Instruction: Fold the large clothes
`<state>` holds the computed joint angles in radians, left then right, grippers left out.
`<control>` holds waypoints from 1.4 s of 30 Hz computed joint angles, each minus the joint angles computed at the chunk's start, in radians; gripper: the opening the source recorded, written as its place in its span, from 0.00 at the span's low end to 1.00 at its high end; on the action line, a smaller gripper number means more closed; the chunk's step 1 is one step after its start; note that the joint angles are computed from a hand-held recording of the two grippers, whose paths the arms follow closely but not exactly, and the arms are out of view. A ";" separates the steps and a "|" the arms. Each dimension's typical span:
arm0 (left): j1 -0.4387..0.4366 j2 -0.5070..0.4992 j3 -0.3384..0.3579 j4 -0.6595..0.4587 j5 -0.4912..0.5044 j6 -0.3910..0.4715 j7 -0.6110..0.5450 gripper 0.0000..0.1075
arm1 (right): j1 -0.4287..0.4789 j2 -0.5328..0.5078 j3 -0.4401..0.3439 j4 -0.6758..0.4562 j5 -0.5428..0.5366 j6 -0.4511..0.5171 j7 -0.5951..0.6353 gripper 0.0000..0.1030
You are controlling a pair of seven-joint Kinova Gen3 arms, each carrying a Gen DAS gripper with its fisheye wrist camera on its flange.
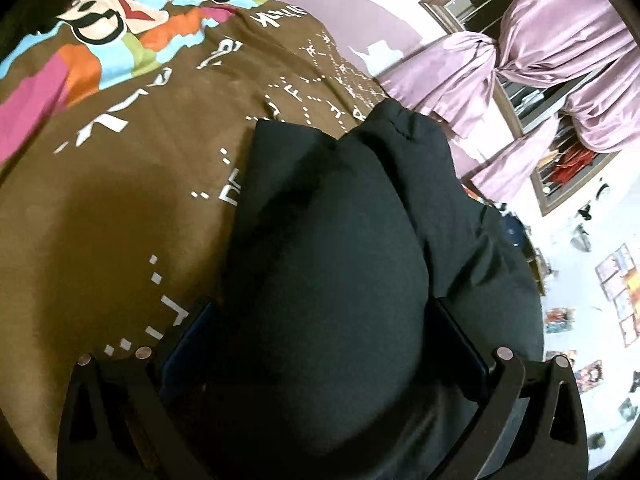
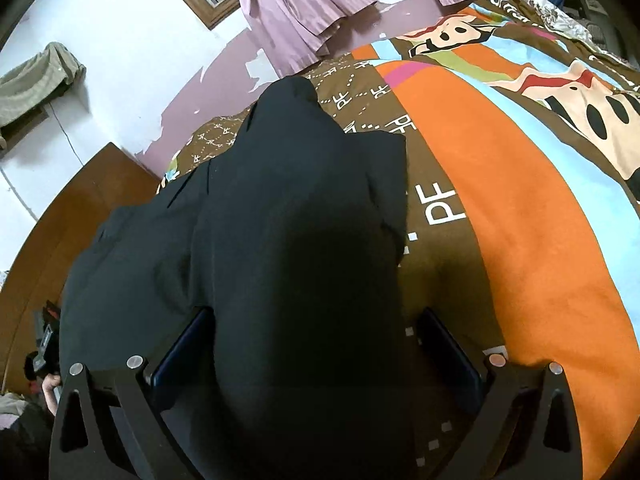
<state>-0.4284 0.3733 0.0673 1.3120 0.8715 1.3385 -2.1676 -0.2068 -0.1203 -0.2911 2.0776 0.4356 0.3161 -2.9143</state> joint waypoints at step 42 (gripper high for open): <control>0.327 -0.324 -0.019 0.064 -0.138 -0.161 0.066 0.24 | 0.484 -0.354 -0.506 -0.098 0.074 0.121 -0.077 0.17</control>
